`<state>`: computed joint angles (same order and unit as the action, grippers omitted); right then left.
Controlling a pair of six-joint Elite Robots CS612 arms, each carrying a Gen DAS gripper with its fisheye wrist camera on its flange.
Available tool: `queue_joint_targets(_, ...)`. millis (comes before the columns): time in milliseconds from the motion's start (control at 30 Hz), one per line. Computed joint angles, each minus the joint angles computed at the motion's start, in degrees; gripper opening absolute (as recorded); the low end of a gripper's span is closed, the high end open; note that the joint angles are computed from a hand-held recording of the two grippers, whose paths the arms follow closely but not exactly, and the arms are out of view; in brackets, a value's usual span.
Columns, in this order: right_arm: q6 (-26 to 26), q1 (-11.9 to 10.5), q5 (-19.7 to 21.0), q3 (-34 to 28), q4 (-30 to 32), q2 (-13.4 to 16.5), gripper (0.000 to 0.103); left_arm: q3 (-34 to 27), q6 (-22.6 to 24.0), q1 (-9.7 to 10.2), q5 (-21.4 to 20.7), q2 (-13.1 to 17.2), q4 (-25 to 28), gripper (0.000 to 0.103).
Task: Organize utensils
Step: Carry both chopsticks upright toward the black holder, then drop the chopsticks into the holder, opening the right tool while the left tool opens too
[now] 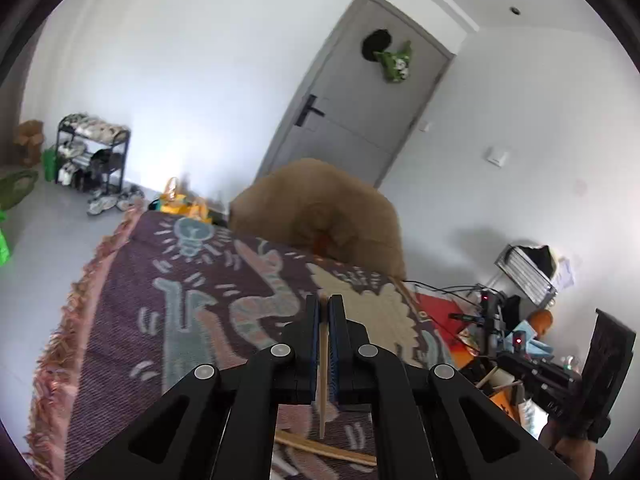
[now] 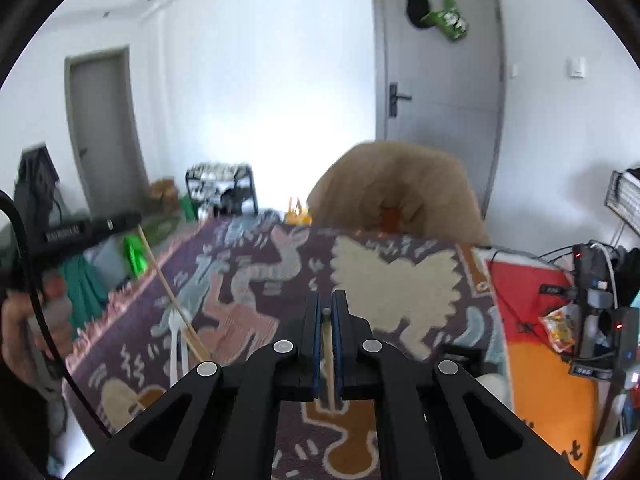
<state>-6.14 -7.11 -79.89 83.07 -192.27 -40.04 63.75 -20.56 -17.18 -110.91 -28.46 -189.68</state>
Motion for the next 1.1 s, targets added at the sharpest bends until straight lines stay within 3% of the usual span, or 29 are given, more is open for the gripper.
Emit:
queue_joint_targets(433,5.08,-1.87,-5.32,5.14,-15.60,-4.40,0.006,-4.25,4.60,-2.73,-4.26,0.51,0.50,0.004)
queue_joint_targets(633,4.30,-2.56,-5.89,5.15,-12.57,-4.24,0.006,-5.06,6.24,-4.14,-6.05,0.34,-0.23,0.004)
queue_joint_targets(867,7.32,-3.84,-4.75,5.40,-9.83,-3.31,0.007,-5.60,7.74,-5.61,-6.91,-0.05,0.02,0.004)
queue_joint_targets(933,8.59,-4.19,-5.04,5.69,-9.41,-3.33,0.020,-5.89,8.64,-6.09,-7.16,-0.06,0.20,0.004)
queue_joint_targets(967,9.80,-4.44,-5.42,6.28,-10.84,-3.36,0.038,-6.05,9.08,-6.35,-7.30,-0.06,0.28,0.004)
queue_joint_targets(1000,10.49,-4.54,-5.64,6.78,-12.05,-3.42,0.047,-6.23,9.31,-6.53,-7.49,-0.02,0.31,0.004)
queue_joint_targets(1033,11.34,-4.77,-5.56,7.44,-13.54,-3.52,0.053,-6.45,9.54,-6.76,-7.67,0.04,0.26,0.004)
queue_joint_targets(1100,13.13,-5.36,-5.11,9.03,-15.33,-3.96,0.053,-6.97,10.06,-7.17,-8.19,0.21,-0.13,0.004)
